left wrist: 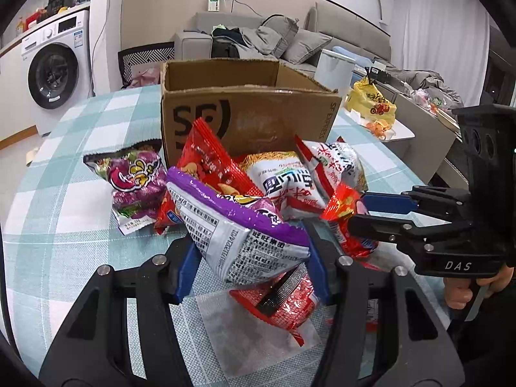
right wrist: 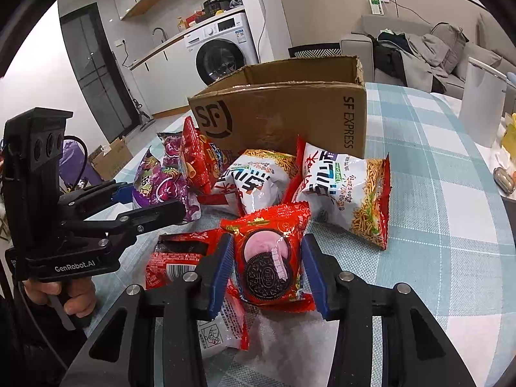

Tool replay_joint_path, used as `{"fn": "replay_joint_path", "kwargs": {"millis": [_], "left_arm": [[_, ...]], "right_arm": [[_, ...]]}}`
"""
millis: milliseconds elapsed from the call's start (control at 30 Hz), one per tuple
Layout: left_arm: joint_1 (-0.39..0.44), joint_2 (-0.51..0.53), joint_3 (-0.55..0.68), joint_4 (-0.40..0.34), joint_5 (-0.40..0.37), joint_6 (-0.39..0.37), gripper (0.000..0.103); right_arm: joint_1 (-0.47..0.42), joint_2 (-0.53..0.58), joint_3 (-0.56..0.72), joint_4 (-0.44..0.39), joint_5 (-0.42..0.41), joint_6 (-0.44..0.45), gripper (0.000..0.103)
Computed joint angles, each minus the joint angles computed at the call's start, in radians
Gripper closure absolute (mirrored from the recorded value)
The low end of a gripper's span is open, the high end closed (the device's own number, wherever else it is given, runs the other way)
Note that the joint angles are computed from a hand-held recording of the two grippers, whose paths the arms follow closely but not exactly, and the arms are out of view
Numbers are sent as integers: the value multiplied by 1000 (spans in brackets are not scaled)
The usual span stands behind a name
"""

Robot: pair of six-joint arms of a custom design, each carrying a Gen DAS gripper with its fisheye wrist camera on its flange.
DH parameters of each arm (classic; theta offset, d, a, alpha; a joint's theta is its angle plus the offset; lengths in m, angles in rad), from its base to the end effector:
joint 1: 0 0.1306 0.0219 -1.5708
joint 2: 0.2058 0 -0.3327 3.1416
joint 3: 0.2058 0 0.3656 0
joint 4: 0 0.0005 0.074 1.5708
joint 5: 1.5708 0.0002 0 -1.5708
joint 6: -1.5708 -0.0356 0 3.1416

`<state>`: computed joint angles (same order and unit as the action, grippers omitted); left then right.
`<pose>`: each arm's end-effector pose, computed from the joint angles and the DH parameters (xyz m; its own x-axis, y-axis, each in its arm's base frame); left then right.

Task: Organize snacks
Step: 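Lift and carry the chip bag and red Oreo packet over the box with both tools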

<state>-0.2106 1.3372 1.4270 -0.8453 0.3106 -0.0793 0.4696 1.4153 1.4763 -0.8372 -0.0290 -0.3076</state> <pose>0.4427 -0.1063 0.4218 -0.6354 0.2130 -0.7422 0.4684 0.8705 -0.1512 0.4292 0.2184 0.4083 -0.7380 -0.0351 -0.6739 -0.2595 0.9366 0.2354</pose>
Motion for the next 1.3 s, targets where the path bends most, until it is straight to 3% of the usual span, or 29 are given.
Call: {"fn": "replay_joint_path", "kwargs": {"millis": [100, 167, 300, 400, 500, 667, 1300], "left_arm": [[6, -8, 3, -2, 5, 1, 50], [11, -13, 5, -6, 7, 2, 50], [22, -21, 4, -10, 15, -3, 50], [26, -20, 9, -22, 18, -5, 50], [29, -22, 12, -30, 19, -10, 50], [24, -15, 14, -29, 13, -6, 50], [35, -39, 10, -7, 31, 4, 50]], "right_arm": [[2, -3, 1, 0, 5, 4, 63], [2, -8, -4, 11, 1, 4, 73], [1, -9, -1, 9, -11, 12, 75], [3, -3, 6, -12, -7, 20, 71], [2, 7, 12, -28, 8, 12, 57], [-2, 32, 17, -46, -7, -1, 57], [5, -28, 8, 19, 19, -9, 57]]}}
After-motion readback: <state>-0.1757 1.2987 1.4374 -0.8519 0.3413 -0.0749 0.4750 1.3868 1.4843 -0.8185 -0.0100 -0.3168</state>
